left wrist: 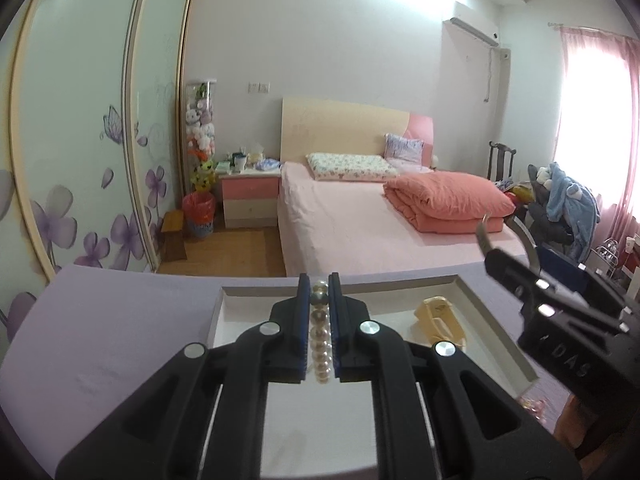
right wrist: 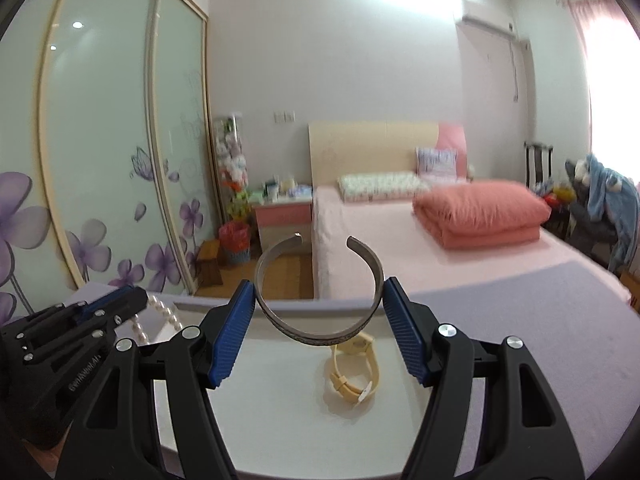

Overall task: Organize jewelry
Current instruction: 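Lift the pearl bracelet and silver cuff and carry both over the tray, then open both tools to release the pearl bracelet and cuff into the tray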

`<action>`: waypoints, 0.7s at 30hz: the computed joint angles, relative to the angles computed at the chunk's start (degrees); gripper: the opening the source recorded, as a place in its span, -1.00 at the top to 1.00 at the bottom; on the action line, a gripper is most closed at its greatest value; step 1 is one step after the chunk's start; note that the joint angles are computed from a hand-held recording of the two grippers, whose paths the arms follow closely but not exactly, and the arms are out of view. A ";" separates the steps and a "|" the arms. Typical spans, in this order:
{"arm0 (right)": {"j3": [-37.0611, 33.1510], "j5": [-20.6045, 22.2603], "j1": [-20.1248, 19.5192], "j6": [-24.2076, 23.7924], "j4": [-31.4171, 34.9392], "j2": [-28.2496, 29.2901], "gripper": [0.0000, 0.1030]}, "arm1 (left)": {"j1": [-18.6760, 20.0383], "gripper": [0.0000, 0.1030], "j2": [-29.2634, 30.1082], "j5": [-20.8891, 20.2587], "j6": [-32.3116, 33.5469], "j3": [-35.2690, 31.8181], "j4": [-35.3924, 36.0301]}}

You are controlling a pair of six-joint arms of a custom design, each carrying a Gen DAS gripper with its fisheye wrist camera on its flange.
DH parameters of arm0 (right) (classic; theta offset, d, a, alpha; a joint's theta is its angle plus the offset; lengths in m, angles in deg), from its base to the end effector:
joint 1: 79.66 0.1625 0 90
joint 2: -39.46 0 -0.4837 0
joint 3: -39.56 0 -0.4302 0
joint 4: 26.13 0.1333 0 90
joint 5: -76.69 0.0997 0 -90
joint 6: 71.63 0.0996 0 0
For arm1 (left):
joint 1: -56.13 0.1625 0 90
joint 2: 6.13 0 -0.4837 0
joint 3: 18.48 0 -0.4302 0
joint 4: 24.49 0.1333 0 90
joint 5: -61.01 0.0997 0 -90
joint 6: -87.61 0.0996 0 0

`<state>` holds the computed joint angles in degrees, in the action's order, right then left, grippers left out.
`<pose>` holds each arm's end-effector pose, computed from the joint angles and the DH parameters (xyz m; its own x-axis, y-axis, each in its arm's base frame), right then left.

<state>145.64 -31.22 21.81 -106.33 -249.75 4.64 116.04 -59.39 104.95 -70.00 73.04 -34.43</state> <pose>0.2330 -0.6318 0.0757 -0.7587 -0.1949 0.6216 -0.6376 0.4181 -0.6471 -0.1438 -0.6571 0.1632 -0.7584 -0.0291 -0.6512 0.5697 0.4559 -0.6838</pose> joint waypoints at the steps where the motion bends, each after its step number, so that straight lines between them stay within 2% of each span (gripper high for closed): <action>1: -0.75 -0.71 -0.07 0.35 1.46 0.38 -0.28 | 0.43 0.81 0.49 0.04 -0.05 -0.77 0.54; 11: -6.93 -8.68 -0.42 4.30 13.99 3.27 -0.29 | 4.17 0.81 7.56 0.90 -5.67 -10.98 11.38; 14: -7.79 -10.94 -0.40 5.42 16.62 3.69 -0.29 | 4.59 0.81 8.22 0.80 -5.61 -11.26 11.82; 19: -9.10 -12.11 -0.54 6.98 20.82 3.73 -0.30 | 4.92 0.80 9.23 0.68 -6.66 -12.23 13.54; 21: -8.52 -11.23 -0.59 6.97 20.32 3.24 -0.40 | 5.03 0.80 9.41 0.51 -6.77 -12.51 14.03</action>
<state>137.12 -42.45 21.23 -99.36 -229.43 7.88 121.06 -49.98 105.46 -76.77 60.54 -20.40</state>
